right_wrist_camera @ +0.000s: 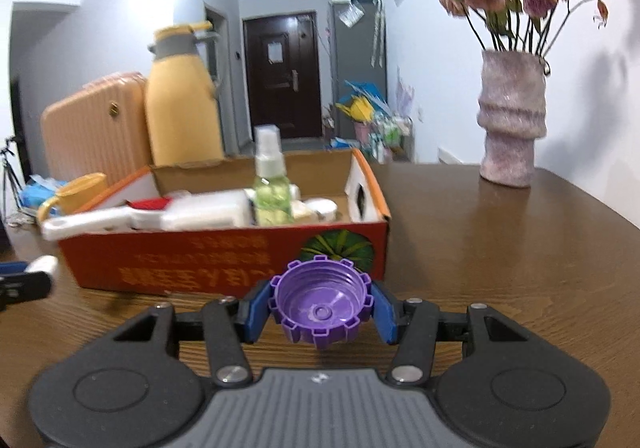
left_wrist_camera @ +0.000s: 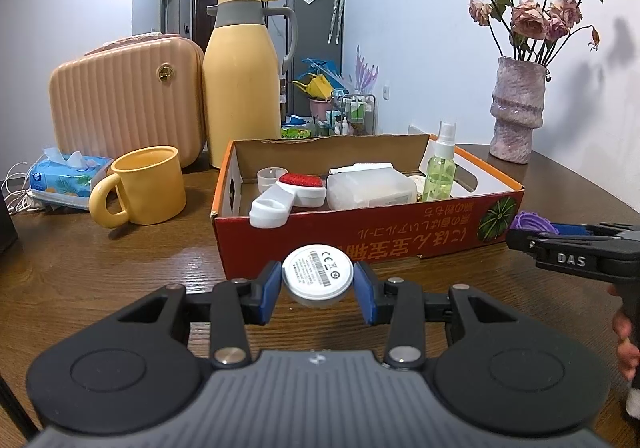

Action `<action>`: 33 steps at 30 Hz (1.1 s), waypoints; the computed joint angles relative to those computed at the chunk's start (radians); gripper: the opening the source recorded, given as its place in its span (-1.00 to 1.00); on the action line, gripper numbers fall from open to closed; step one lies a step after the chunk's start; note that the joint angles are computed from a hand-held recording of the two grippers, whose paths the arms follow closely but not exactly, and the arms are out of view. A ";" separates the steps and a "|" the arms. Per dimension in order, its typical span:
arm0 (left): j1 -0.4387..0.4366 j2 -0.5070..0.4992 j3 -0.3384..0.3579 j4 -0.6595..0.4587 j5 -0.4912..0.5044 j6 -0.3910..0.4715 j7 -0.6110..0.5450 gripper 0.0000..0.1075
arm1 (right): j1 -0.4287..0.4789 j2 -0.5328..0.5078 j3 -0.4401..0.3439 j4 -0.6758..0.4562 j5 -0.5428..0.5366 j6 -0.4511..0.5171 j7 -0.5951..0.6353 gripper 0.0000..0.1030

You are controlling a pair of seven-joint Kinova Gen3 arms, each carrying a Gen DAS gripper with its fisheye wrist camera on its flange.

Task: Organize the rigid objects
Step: 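Carry the white disc and purple cap over the cardboard box with both grippers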

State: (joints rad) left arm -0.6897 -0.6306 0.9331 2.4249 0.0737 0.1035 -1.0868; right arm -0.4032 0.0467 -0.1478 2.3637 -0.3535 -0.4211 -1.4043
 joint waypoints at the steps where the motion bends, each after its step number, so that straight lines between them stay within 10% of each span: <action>1: 0.001 -0.001 0.000 0.001 0.000 0.000 0.000 -0.25 | 0.000 -0.009 -0.006 0.013 0.018 -0.016 -0.022 0.01; 33: -0.141 -0.068 0.044 -0.044 0.037 -0.044 0.016 -0.25 | -0.056 0.037 -0.042 0.038 0.162 -0.270 -0.112 0.01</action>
State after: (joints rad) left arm -0.8309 -0.6983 0.9771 2.3810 0.1104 0.0594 -1.0710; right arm -0.4588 0.0833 -0.1898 2.4015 -0.1917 -0.6911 -1.5166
